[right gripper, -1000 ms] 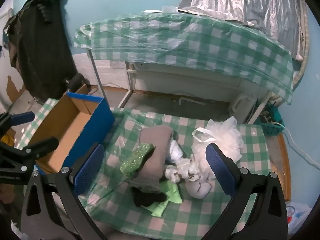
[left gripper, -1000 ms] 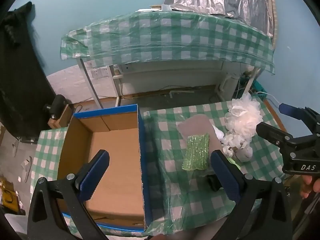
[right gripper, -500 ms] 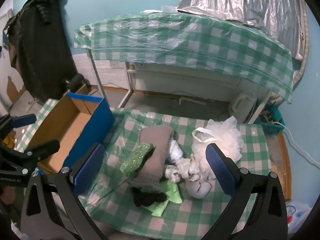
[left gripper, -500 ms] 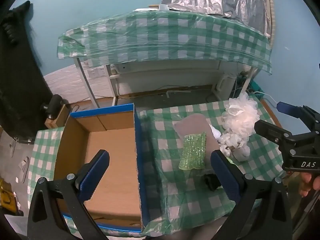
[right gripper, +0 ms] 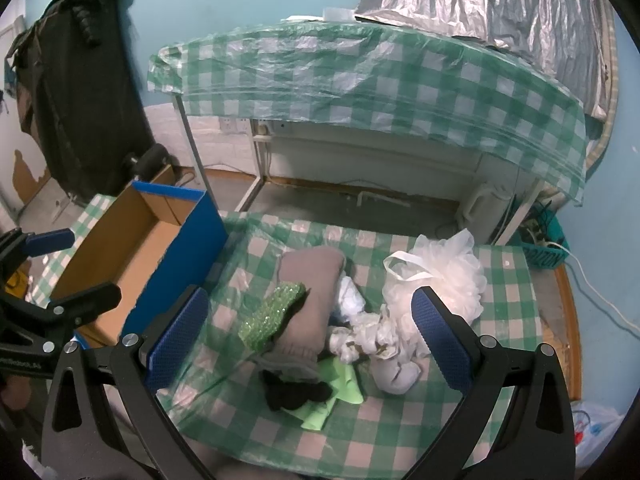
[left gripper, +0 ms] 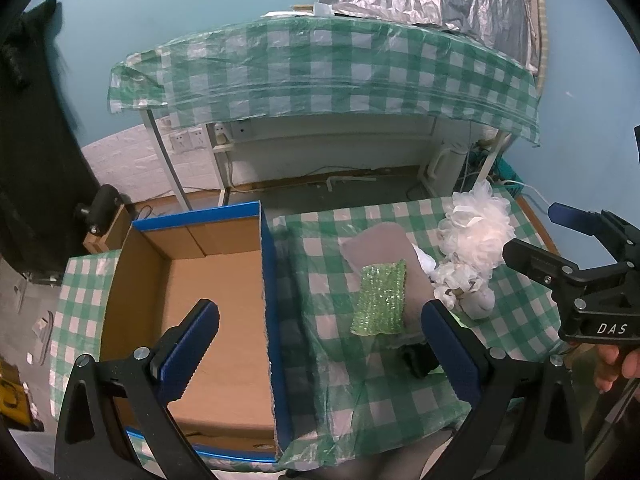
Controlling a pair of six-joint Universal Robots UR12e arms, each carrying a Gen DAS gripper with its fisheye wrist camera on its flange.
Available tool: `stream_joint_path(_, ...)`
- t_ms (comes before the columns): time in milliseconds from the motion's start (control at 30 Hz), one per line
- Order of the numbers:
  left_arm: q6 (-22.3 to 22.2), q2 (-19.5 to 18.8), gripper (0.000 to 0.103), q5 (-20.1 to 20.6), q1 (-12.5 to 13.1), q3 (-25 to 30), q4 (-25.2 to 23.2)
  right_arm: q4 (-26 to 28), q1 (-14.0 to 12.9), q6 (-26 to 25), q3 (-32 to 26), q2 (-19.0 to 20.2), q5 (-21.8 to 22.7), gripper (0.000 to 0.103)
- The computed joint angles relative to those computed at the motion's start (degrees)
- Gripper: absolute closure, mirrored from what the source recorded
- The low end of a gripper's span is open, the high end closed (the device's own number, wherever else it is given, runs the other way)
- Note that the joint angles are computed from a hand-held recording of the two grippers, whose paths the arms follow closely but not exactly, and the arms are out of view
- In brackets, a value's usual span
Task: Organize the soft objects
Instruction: 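Move both tools toward the pile of soft items on the table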
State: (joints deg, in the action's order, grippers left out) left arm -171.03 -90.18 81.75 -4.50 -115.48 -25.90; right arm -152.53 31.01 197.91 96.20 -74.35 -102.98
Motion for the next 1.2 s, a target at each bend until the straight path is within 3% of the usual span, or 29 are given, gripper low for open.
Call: stream_joint_path(1200,0.94,-0.21,0.001,-0.53,-0.47,-0.19,-0.68,0.46,0.00,0.03,0.32,-0.02,0.04,0.002)
